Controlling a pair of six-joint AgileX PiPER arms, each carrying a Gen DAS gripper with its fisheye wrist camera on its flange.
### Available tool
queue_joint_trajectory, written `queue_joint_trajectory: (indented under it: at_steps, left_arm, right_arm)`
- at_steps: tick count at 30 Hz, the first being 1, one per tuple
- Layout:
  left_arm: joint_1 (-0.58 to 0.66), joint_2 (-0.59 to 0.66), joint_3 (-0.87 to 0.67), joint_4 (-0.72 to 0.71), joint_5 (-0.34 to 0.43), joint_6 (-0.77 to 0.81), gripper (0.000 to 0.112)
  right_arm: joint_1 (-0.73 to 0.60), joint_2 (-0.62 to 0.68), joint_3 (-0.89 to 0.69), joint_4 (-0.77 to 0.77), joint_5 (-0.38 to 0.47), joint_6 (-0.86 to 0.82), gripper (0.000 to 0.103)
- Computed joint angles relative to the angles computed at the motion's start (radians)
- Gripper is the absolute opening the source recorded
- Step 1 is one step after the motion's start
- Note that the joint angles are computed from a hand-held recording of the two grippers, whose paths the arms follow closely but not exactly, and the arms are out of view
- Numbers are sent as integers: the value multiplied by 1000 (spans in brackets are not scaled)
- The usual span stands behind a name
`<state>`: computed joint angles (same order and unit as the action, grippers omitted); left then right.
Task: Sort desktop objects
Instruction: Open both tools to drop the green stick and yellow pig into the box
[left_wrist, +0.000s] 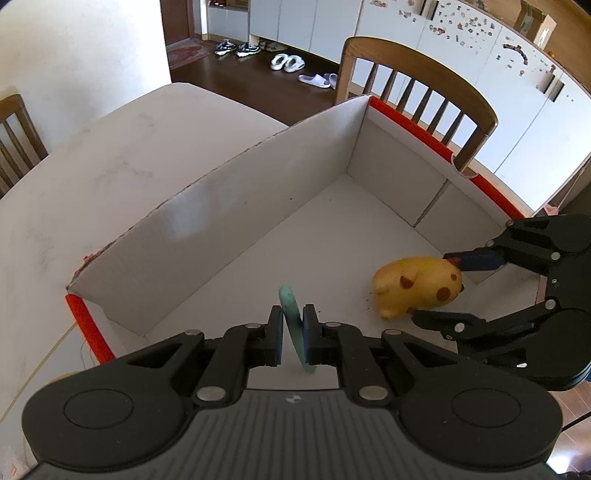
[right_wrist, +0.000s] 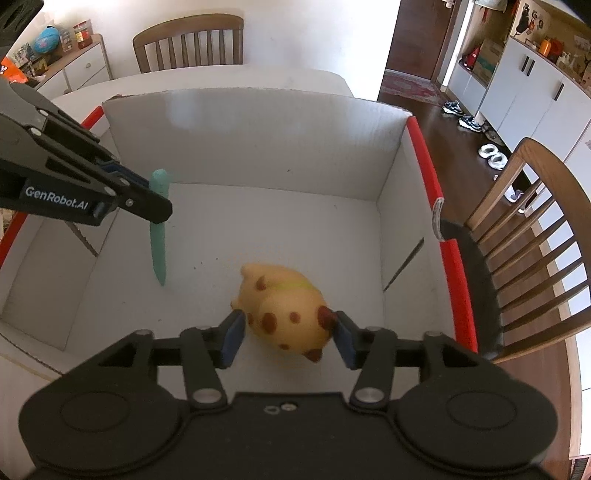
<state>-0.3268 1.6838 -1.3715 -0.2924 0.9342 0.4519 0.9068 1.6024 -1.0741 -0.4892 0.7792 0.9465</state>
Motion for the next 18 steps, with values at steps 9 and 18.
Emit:
queue_joint_trajectory:
  at_steps: [9, 18]
  left_arm:
    - [8, -51, 48, 9, -34, -7, 28]
    - [38, -144, 105, -57, -53, 47, 61]
  right_arm:
    - [15, -38, 14, -19, 5, 30, 67]
    - [52, -97, 8, -44, 32, 61, 75]
